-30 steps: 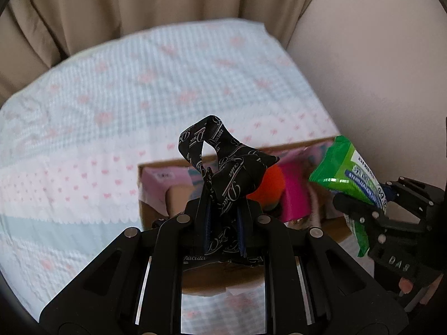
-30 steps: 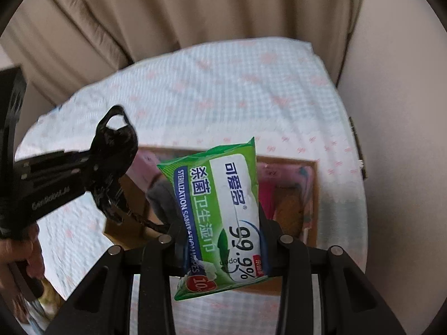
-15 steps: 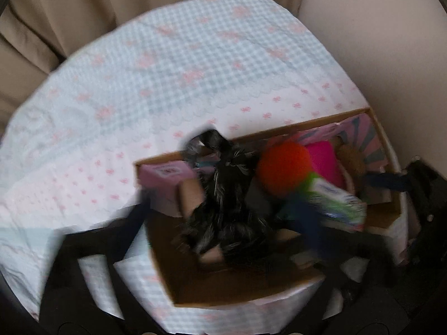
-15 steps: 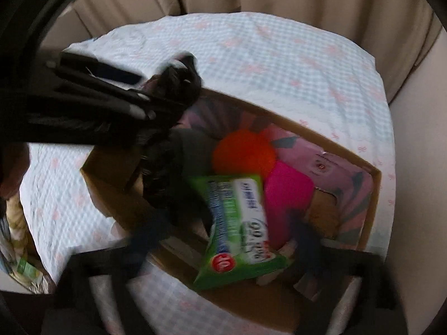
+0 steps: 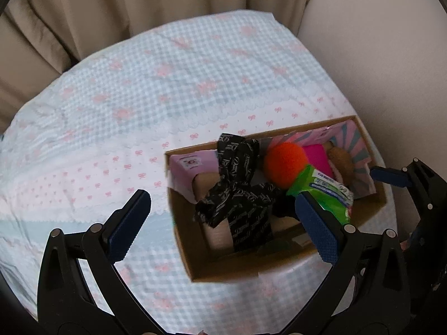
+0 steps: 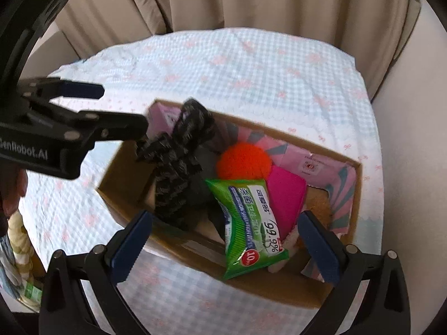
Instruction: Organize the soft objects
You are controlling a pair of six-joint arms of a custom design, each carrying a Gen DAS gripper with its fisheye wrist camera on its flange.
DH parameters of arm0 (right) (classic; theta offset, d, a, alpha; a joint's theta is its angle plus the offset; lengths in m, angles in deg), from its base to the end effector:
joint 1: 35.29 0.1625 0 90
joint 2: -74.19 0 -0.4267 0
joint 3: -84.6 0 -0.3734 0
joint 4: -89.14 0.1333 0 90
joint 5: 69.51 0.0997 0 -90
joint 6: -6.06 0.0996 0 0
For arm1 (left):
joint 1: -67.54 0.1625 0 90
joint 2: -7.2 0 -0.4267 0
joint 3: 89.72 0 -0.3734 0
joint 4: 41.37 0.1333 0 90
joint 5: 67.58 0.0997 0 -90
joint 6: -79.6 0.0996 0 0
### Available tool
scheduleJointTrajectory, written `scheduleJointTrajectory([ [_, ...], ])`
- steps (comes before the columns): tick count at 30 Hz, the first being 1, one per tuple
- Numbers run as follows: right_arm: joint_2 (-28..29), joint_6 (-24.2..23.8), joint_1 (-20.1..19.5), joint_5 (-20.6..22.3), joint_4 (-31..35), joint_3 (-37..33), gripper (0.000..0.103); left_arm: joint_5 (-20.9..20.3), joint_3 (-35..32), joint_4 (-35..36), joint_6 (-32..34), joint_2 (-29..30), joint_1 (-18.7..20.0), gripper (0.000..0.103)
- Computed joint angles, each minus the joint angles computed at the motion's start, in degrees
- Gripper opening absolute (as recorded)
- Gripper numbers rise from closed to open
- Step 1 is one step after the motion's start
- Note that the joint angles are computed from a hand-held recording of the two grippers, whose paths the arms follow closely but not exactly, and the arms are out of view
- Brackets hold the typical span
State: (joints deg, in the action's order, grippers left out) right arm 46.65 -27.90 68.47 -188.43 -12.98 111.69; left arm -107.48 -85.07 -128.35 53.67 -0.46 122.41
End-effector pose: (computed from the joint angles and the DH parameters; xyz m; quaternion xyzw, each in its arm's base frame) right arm 0.2892 -0.8229 0.2993 0.3643 -0.8913 0.0608 0.2629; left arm -0.3438 -0.8530 0.1751 0.0727 0.9030 -0.2150 0.3647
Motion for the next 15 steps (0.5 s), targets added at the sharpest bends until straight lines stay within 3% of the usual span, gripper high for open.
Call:
scheduleJointTrajectory([
  [2,-0.6,0.7,0.8,0.0,-0.7,0.3,0.103,-0.1,10.7,-5.4,-0.6,-5.9,-0.8,0.103],
  [6,-2.6,4.4,3.2,-0.4,-2.6,1.5,0.103,0.5,25.4,-13.9,-1.0,-15.3,-3.5,0.103],
  [12,-4.1,11.6,7.6,-1.6,-4.2,-0.8,0.103,4.3,37.4,-19.9,-2.1,-25.3,-8.3,0.103],
  [15,-4.3,15.6,10.4,-2.7,-5.0,-2.8,0.103,8.0,43.1,-23.2,-1.8,-29.9,-11.1,0.103],
])
